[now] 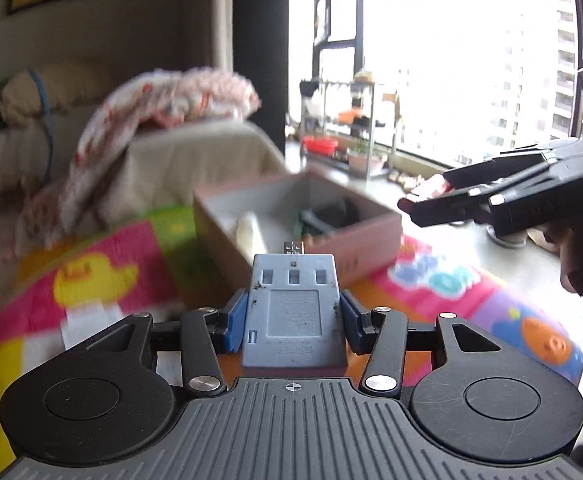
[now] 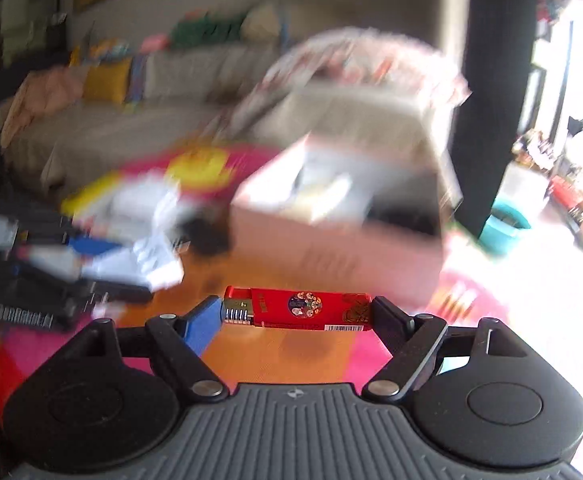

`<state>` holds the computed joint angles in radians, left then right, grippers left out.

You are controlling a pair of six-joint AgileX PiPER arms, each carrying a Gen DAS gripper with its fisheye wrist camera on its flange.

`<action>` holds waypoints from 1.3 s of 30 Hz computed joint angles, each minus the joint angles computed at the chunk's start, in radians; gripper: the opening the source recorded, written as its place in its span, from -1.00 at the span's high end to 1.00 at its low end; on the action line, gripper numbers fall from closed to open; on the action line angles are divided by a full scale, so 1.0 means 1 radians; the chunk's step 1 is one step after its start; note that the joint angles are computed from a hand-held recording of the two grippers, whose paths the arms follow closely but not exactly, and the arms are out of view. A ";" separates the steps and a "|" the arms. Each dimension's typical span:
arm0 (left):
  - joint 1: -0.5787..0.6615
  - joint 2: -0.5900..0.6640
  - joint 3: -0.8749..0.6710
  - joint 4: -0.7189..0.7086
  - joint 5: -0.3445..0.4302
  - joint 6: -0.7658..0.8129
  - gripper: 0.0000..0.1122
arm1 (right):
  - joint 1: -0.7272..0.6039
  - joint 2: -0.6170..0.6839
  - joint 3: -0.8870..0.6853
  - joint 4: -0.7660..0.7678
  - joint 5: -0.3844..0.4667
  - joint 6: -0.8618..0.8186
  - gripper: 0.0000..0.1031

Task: Organize rigid objects
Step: 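Carry the charger with left while right carries the lighter into the pink box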

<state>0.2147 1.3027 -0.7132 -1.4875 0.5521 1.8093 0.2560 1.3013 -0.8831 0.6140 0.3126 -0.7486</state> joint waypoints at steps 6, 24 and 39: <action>-0.149 0.183 -0.319 -0.006 -0.115 -0.156 0.06 | -0.130 0.140 -0.386 0.148 0.024 0.075 -0.57; -0.222 0.620 -0.681 0.484 -0.074 -0.672 0.06 | 0.021 0.960 -1.343 -0.636 0.479 0.866 -0.57; -0.154 0.500 -0.506 0.185 -0.082 -0.372 0.07 | -0.003 0.769 -0.984 -0.564 0.262 0.777 -0.58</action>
